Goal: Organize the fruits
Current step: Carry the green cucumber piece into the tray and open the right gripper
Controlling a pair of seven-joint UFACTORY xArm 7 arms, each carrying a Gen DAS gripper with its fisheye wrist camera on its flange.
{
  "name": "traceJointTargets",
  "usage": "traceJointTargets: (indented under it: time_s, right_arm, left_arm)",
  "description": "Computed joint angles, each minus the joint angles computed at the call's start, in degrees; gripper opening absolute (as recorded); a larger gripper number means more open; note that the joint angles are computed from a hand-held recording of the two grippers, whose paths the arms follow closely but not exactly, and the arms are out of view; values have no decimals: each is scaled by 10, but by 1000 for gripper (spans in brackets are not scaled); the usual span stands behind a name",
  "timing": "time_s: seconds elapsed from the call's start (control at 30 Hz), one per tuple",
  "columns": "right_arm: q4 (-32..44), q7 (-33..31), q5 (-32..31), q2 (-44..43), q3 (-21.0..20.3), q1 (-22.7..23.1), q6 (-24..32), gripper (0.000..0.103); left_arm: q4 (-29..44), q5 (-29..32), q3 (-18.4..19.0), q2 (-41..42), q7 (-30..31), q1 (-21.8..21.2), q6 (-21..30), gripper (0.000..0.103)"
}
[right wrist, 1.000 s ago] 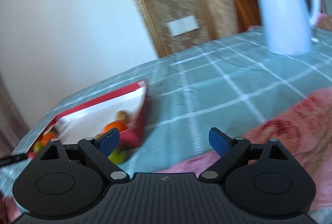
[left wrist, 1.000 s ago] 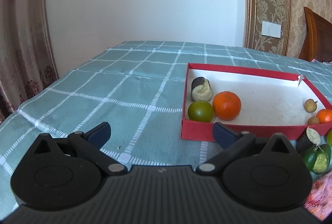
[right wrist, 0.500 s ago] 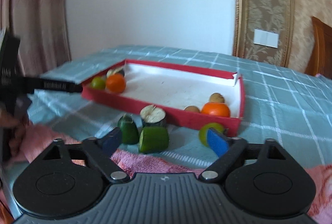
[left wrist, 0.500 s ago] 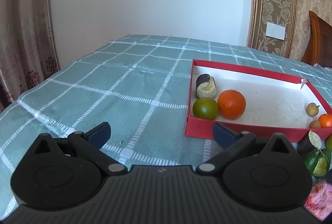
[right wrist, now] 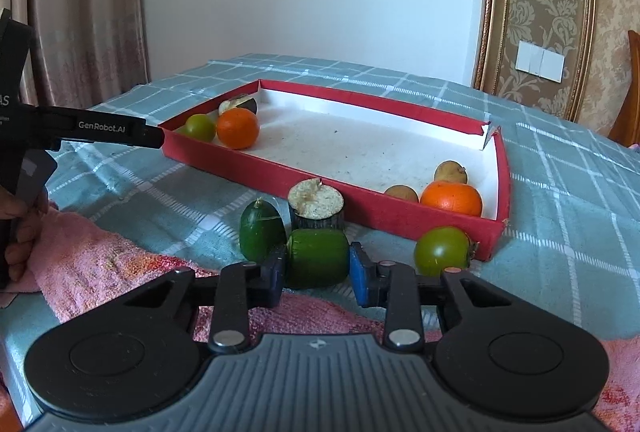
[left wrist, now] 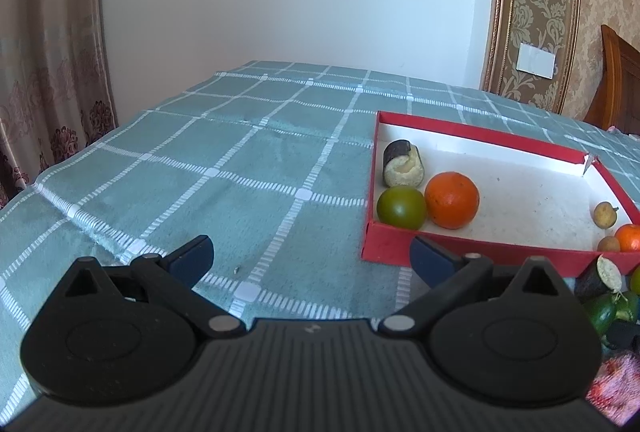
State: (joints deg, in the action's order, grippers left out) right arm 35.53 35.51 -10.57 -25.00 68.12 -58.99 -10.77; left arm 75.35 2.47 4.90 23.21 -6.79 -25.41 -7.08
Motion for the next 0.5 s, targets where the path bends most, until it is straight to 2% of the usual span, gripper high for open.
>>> traceJointTargets:
  time_s: [0.27,0.4,0.5]
  right_arm:
    - [-13,0,35,-44,-50,24,-33,31]
    - [10,-1,51,-49,-39,-27,-34,31]
    - [34,1,51,-37,-6,-85,-22,31]
  left_arm:
    - [-2,1,14,-1,0,-14,-1,103]
    - [-5,-1,29,-1,1,-28,-6,103]
    - [-3,-3,21,-1,3,-21,-3,103]
